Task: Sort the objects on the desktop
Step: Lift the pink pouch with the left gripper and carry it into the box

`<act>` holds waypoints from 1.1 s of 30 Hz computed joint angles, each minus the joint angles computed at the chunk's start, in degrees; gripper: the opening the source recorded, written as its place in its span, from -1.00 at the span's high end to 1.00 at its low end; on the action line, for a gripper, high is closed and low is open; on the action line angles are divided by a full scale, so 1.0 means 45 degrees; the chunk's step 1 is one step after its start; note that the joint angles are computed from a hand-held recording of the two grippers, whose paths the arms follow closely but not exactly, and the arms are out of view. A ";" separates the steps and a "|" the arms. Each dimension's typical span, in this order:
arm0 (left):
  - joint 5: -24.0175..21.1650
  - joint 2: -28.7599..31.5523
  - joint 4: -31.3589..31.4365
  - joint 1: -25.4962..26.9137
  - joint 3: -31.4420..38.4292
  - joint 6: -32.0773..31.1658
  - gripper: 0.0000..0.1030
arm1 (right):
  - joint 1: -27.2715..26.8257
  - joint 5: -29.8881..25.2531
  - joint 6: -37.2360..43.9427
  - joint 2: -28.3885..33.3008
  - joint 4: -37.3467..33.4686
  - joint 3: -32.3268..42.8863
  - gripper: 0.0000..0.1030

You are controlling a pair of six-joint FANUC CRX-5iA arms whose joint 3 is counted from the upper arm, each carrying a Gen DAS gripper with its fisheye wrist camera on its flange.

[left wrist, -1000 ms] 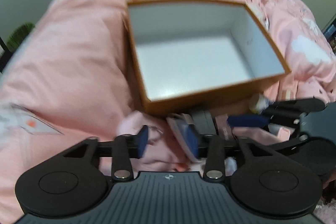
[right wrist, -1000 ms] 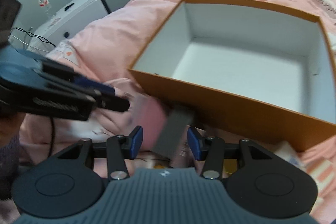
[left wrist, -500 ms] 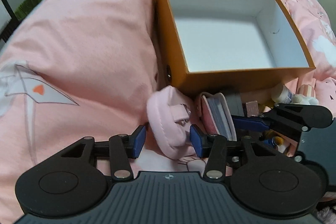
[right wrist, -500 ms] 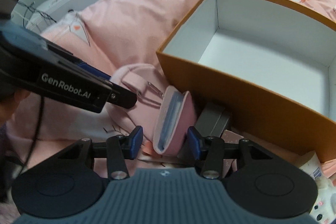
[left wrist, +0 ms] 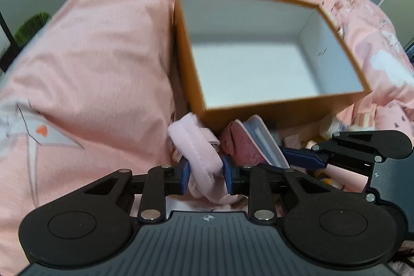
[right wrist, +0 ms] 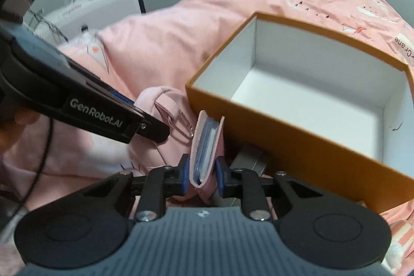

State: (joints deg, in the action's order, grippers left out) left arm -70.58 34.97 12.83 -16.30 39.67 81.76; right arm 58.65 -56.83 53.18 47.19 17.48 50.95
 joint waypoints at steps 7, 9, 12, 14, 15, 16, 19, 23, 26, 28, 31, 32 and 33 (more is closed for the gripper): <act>0.1776 -0.1230 -0.0126 -0.0160 -0.0868 -0.0289 0.52 | -0.0163 0.2353 -0.1538 -0.1872 0.0572 -0.2588 0.67; 0.2452 -0.1628 0.0127 -0.0169 -0.1308 -0.0533 0.52 | -0.0218 0.3039 -0.2102 -0.2364 0.0997 -0.3317 0.67; 0.3531 -0.2107 0.0830 -0.0227 -0.1946 -0.1148 0.53 | -0.0339 0.3999 -0.3029 -0.3025 0.1654 -0.4280 0.67; 0.4335 -0.2306 0.1293 -0.0314 -0.2296 -0.1666 0.53 | -0.0460 0.4635 -0.3616 -0.3427 0.1982 -0.4824 0.67; 0.4578 -0.2300 0.1320 -0.0392 -0.2260 -0.1720 0.53 | -0.0506 0.4858 -0.3900 -0.3556 0.2209 -0.5005 0.67; 0.4779 -0.2252 0.1293 -0.0478 -0.2171 -0.1760 0.54 | -0.0552 0.5056 -0.4210 -0.3651 0.2530 -0.5165 0.67; 0.4958 -0.1801 0.1609 -0.0605 -0.1618 -0.2278 0.54 | -0.0693 0.5384 -0.5499 -0.3802 0.4196 -0.5624 0.67; 0.3770 -0.0169 0.1260 -0.0683 0.0757 -0.1934 0.54 | -0.1076 0.5015 -0.5573 -0.3319 0.3946 -0.4739 0.67; 0.2239 0.1451 0.0765 -0.0723 0.3218 -0.1684 0.55 | -0.1355 0.3998 -0.4690 -0.2456 0.2957 -0.3226 0.67; 0.0890 0.2603 0.0588 -0.0717 0.5026 -0.1546 0.55 | -0.1533 0.2989 -0.3505 -0.1658 0.1784 -0.1689 0.67; 0.0064 0.3580 0.0585 -0.0709 0.6311 -0.1739 0.57 | -0.1970 0.0919 -0.1557 -0.0197 -0.0702 0.1340 0.67; -0.0096 0.3795 0.0611 -0.0694 0.6577 -0.1696 0.57 | -0.2103 0.0092 -0.1120 0.0381 -0.1379 0.2487 0.67; 0.0014 0.3830 0.0679 -0.0674 0.6489 -0.1758 0.57 | -0.2204 -0.0688 -0.0836 0.0939 -0.1839 0.3568 0.67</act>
State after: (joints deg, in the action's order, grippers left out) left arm -70.52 52.20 15.88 -19.33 68.87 73.85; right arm 48.74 -59.93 49.41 51.41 9.21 67.00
